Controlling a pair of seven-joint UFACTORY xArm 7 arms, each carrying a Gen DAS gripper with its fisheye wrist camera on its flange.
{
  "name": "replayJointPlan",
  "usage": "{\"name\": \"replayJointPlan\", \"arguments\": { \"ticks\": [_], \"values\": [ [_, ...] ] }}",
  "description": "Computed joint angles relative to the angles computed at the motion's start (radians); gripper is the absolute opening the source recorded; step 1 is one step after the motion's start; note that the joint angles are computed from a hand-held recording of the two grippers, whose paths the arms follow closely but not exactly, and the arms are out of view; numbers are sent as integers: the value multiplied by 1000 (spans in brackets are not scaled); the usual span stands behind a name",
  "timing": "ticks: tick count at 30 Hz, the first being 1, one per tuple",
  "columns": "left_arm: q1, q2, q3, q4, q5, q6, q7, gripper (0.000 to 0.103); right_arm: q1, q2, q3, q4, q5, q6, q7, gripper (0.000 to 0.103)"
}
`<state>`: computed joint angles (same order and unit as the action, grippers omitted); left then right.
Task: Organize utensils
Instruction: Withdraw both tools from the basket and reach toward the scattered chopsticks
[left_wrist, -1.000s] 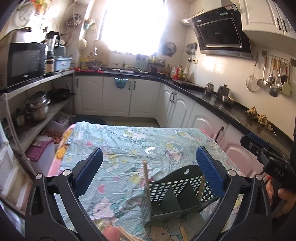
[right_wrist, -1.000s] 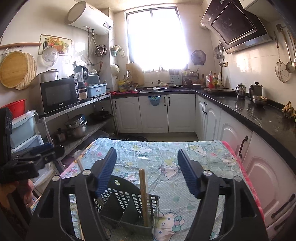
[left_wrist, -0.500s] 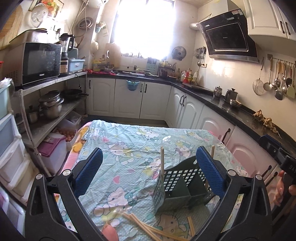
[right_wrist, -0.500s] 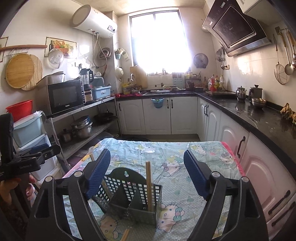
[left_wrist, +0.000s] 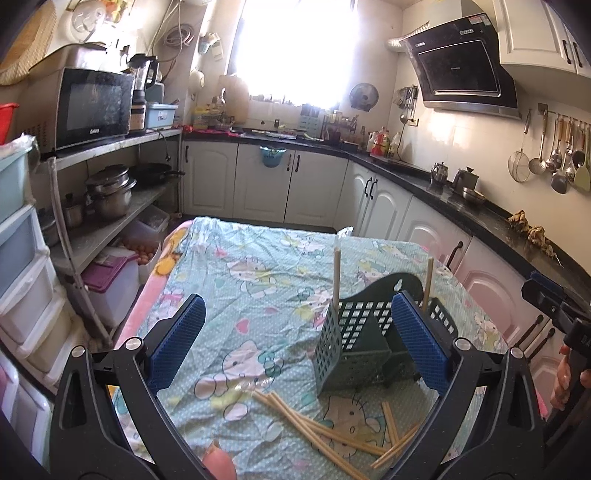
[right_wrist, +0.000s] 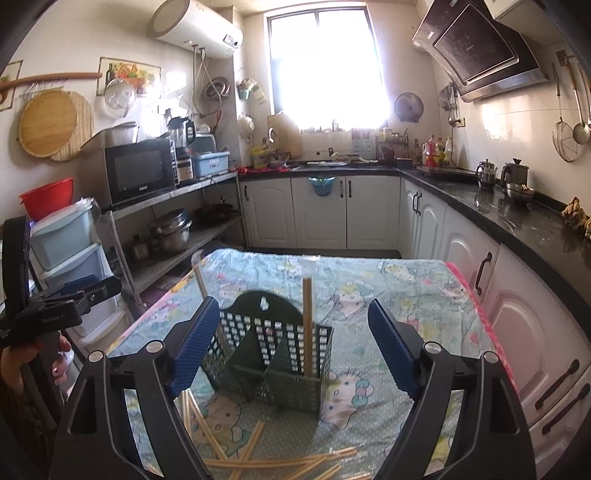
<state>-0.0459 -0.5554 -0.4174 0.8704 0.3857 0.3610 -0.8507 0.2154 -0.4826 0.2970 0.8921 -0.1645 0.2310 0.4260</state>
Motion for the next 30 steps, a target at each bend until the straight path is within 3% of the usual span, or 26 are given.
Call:
{"name": "replayJointPlan", "arguments": {
  "ticks": [19,30],
  "values": [
    [-66,-83,33,-134,-84,48,3,93,114,-74,-11,-135,61,100,-42,80],
    [-108,-47,31,-174,-106,85,8,93,141,-90,-12,-190,82,145,-42,80]
  ]
}}
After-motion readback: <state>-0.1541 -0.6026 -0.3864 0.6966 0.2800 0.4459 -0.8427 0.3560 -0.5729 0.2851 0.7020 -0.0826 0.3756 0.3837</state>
